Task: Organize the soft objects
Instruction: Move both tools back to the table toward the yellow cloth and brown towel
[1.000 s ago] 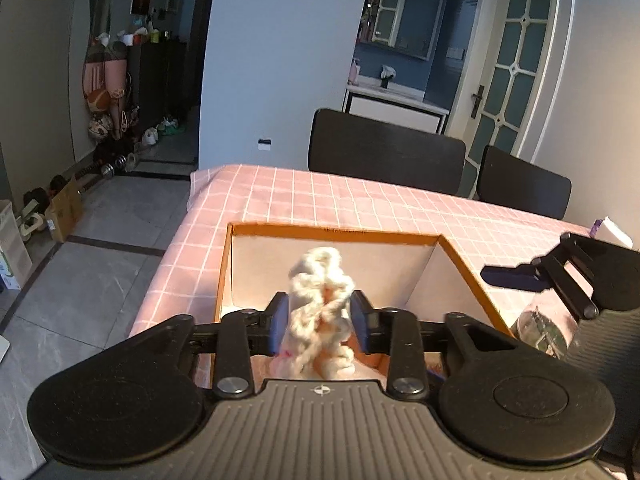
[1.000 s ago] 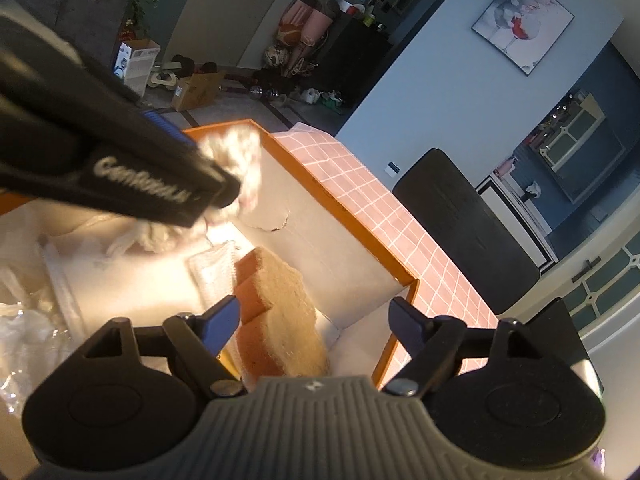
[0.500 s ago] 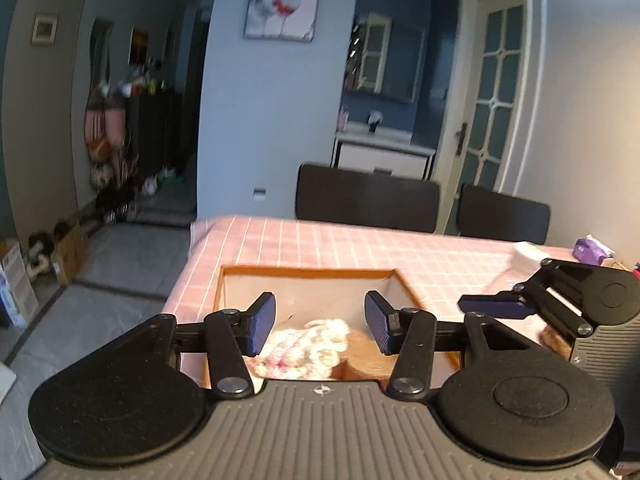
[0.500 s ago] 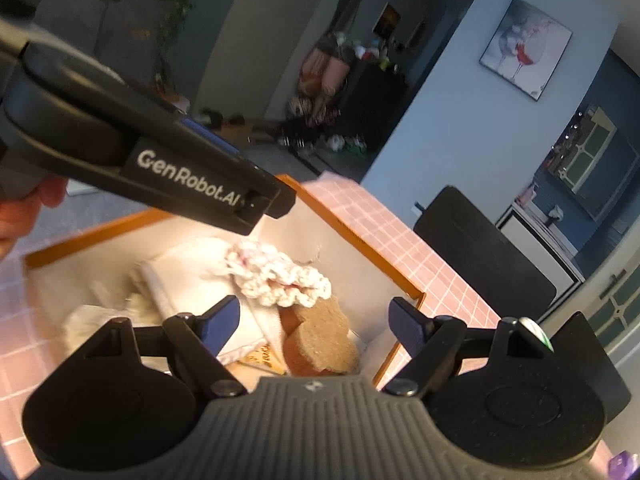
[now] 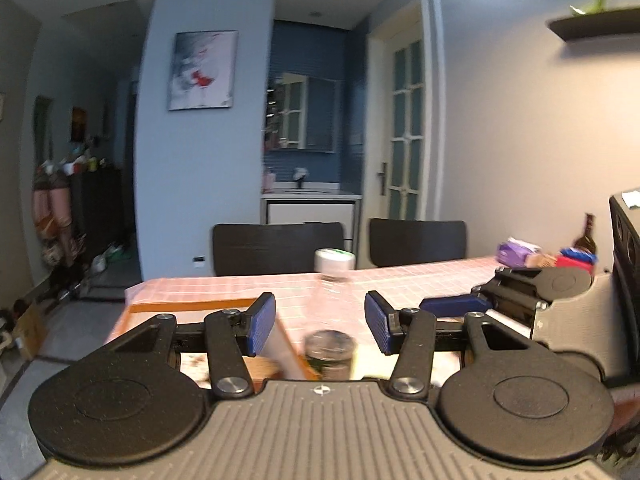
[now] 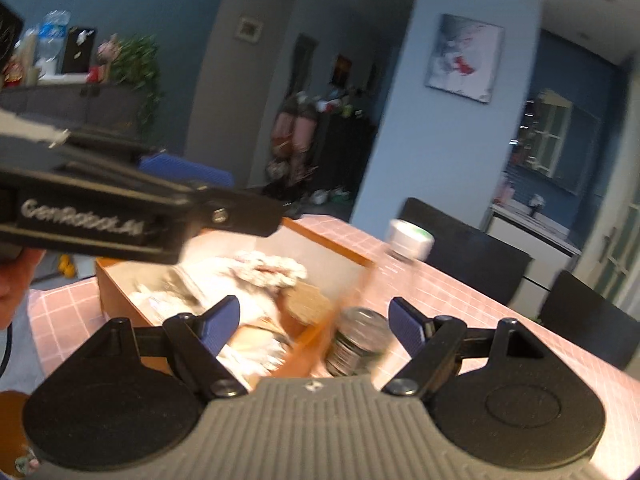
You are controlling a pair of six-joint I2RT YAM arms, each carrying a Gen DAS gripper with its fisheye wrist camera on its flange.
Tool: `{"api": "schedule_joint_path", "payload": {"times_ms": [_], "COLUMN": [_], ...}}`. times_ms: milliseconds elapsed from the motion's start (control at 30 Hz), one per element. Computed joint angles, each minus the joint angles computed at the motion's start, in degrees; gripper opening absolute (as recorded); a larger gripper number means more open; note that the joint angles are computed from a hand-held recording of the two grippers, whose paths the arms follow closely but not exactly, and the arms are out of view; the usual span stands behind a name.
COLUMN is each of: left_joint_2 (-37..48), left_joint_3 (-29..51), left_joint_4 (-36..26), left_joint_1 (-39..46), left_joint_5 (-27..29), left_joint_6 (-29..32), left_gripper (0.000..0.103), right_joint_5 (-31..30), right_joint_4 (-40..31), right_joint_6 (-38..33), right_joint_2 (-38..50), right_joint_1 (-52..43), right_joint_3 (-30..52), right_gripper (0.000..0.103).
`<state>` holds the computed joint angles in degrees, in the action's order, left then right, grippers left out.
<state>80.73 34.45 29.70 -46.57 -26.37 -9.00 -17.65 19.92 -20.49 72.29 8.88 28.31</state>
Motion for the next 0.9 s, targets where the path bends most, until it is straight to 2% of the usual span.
{"api": "schedule_joint_path", "payload": {"times_ms": [67, 167, 367, 467, 567, 700, 833, 900], "left_joint_2": [3.72, 9.95, 24.38, 31.51, 37.86, 45.92, 54.13, 57.22], "left_joint_3": [1.29, 4.22, 17.18, 25.24, 32.79, 43.24, 56.19, 60.33], "left_joint_4": [2.05, 3.84, -0.70, -4.25, -8.30, -15.35, -27.01, -29.61], "left_joint_1": [-2.38, -4.49, -5.03, -3.85, -2.99, -1.78, -0.36, 0.17], "left_joint_5": [-1.04, 0.30, 5.74, 7.74, 8.51, 7.21, 8.33, 8.23], "left_joint_6": [0.76, 1.13, 1.43, 1.32, -0.51, -4.05, -6.15, -7.75], "left_gripper": [0.059, 0.059, 0.059, 0.069, 0.079, 0.087, 0.089, 0.089], "right_joint_5": [-1.47, -4.28, -6.97, -6.81, -4.59, -3.35, -1.22, -0.09], "right_joint_4": [1.96, 4.18, 7.24, 10.19, 13.88, 16.15, 11.74, 9.03], "right_joint_6": [0.08, 0.64, 2.93, 3.53, 5.06, 7.55, 9.74, 11.29], "right_joint_2": [-1.24, -0.45, 9.81, 16.19, 23.28, 33.82, 42.96, 46.42], "right_joint_1": [-4.31, -11.62, -23.44, -27.07, -28.84, -31.70, -31.53, -31.12], "right_joint_3": [-2.95, -5.92, -4.89, -2.91, 0.63, 8.48, 19.43, 24.41], "right_gripper": [0.080, 0.080, 0.080, 0.080, 0.081, 0.090, 0.097, 0.097]}}
